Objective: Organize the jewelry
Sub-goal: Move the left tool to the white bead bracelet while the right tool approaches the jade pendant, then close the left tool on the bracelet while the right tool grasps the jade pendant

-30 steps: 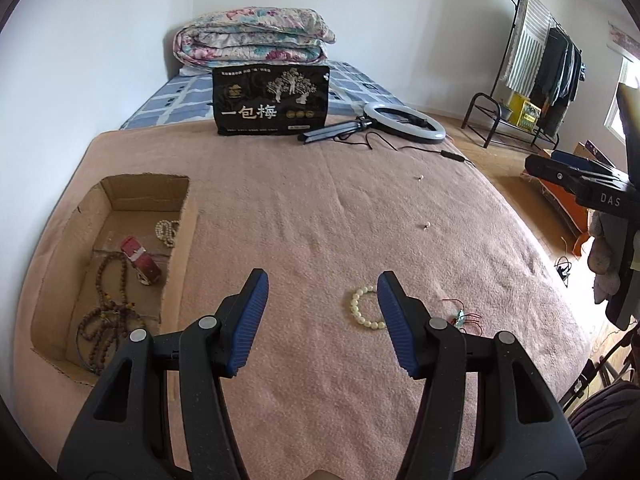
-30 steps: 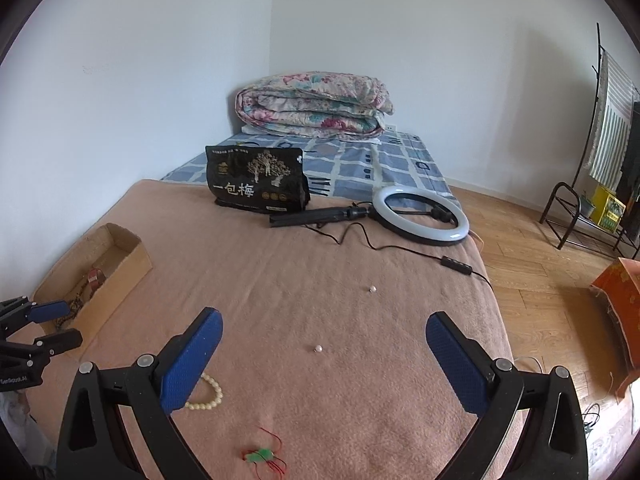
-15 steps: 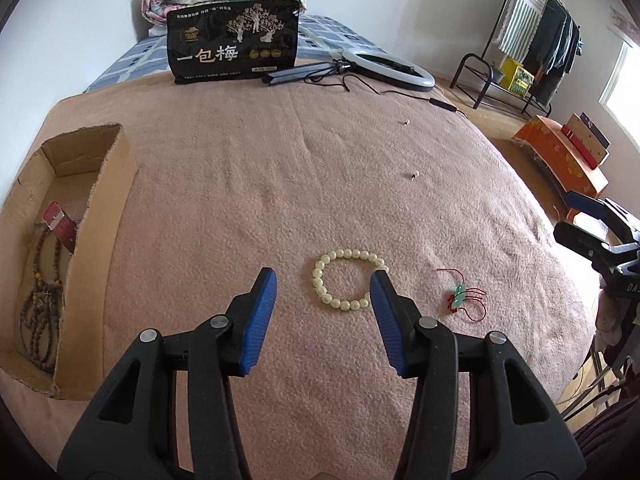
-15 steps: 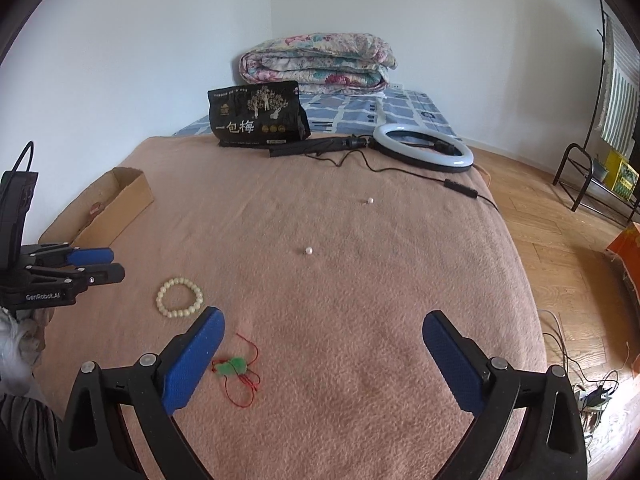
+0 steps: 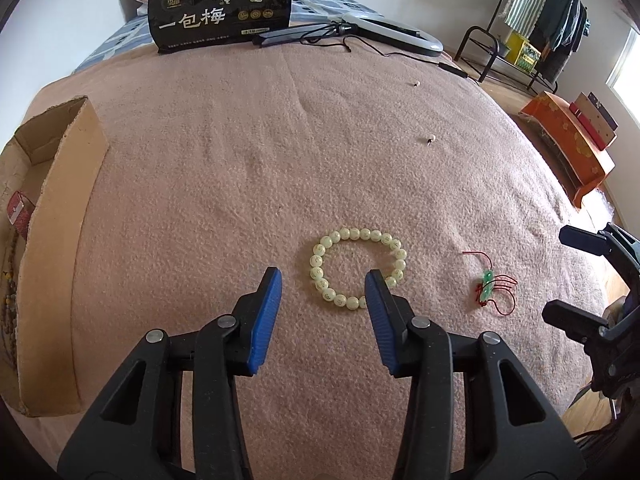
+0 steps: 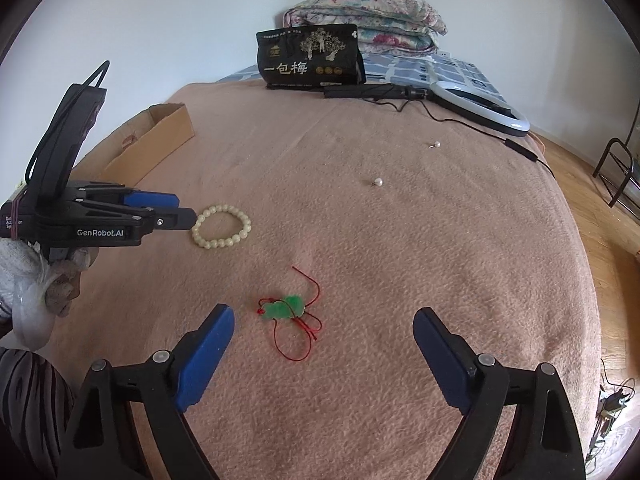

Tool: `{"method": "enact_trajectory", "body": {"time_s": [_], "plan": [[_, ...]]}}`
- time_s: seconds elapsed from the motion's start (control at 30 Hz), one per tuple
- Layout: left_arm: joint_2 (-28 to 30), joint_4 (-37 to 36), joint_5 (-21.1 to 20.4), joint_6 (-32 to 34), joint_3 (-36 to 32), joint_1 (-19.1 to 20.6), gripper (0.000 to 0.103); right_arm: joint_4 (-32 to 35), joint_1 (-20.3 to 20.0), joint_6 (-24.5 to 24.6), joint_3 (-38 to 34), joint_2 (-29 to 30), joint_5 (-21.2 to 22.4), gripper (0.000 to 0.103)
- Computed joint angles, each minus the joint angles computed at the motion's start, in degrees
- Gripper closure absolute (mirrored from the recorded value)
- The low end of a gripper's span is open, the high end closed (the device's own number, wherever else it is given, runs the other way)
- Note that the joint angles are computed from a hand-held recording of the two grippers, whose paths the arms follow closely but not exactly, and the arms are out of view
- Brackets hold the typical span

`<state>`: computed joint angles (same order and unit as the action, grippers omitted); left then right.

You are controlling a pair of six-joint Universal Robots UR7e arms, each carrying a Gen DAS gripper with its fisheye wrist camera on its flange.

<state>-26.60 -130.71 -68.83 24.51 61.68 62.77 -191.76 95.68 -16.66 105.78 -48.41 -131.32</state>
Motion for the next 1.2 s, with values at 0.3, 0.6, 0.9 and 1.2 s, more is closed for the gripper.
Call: {"method": "enact_trajectory", "body": {"time_s": [0.3, 0.6, 0.9, 1.2], "plan": [[2.0, 0.5, 1.6, -0.1, -2.1, 0.3, 0.063, 4.5, -1.0, 2.2, -2.5, 1.2, 1.8, 0.015], [3.7, 1.2, 1.9, 0.2, -4.1, 0.6, 0.063, 8.3, -1.9, 4.9, -4.3, 2.5, 2.2, 0.019], [3.9, -1.9, 3.5, 1.4, -3.0, 0.3, 0.086, 10.2, -2.2, 4.7, -5.8, 3.9, 0.7, 0.038], [3.9, 0.2, 2.6, -0.5, -4.4, 0.6, 0.097, 11.6, -2.1, 5.4, -5.8, 3.4, 2.0, 0.069]]}}
